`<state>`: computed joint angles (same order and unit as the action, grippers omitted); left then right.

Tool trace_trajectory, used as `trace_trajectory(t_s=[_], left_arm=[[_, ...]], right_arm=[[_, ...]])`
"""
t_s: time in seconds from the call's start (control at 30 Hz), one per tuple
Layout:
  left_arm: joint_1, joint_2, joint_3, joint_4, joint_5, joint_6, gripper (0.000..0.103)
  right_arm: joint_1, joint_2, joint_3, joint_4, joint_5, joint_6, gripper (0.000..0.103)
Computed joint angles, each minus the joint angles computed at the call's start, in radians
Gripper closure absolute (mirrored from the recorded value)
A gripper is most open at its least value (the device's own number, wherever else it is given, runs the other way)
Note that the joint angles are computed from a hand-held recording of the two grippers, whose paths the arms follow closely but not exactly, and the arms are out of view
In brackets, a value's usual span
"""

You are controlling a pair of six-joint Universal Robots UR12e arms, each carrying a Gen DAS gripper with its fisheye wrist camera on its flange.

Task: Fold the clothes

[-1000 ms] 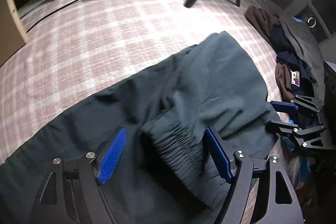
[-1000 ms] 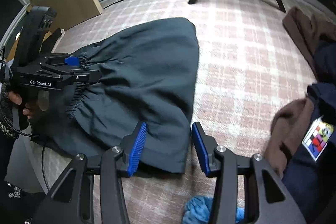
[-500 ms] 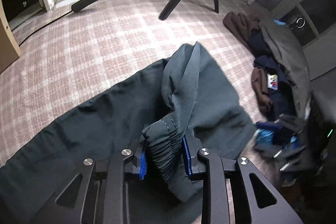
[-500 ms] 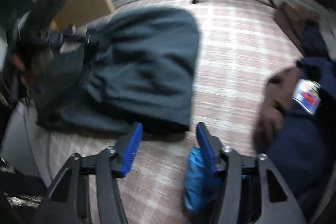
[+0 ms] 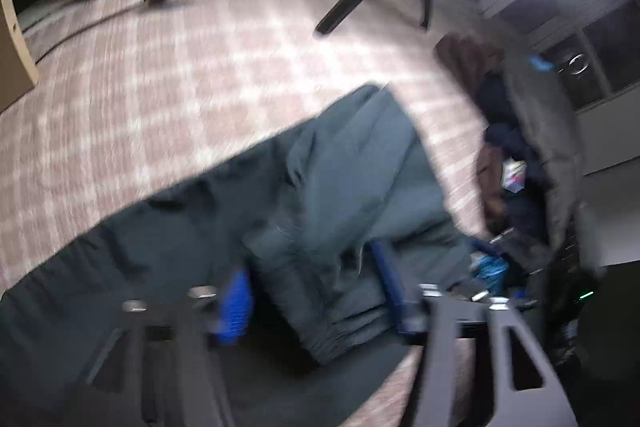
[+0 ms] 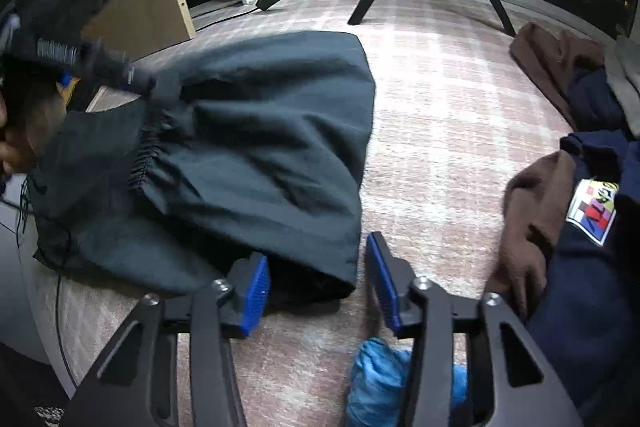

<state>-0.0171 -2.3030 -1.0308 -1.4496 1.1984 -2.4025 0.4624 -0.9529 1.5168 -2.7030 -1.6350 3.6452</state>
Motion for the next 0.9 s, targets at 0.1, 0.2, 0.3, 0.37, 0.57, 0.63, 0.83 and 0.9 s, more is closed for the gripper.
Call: trace_trajectory(t_s=[0.1,0.2,0.3,0.37,0.57,0.63,0.83,0.9], left_arm=[[-0.003,0.015,-0.046,0.054,0.041,0.015,0.037],[-0.001,0.031,-0.088,0.085,0.049,0.011,0.032],[0.0,0.045,-0.13,0.126,0.032,0.013,0.034],[-0.005,0.049,-0.138,0.153,0.041,0.008,0.064],[0.002,0.039,-0.072,0.06,-0.025,0.005,0.094],[0.008,0.037,-0.047,0.025,-0.055,0.007,0.095],[0.016,0.052,-0.009,-0.029,-0.119,0.02,0.096],[0.02,0.054,-0.005,-0.026,-0.12,0.027,0.096]], right_arm=[[0.001,0.014,-0.019,0.004,0.011,0.02,0.063],[0.004,0.017,-0.028,0.017,0.009,0.02,0.063],[0.013,0.019,-0.035,0.037,-0.021,0.004,0.063],[0.017,0.022,-0.043,0.052,-0.037,-0.007,0.063],[0.024,0.028,-0.058,0.074,-0.06,-0.009,0.063],[0.029,0.029,-0.066,0.095,-0.082,-0.016,0.063],[0.043,0.029,-0.078,0.146,-0.136,-0.024,0.062],[0.043,0.028,-0.077,0.151,-0.139,-0.027,0.063]])
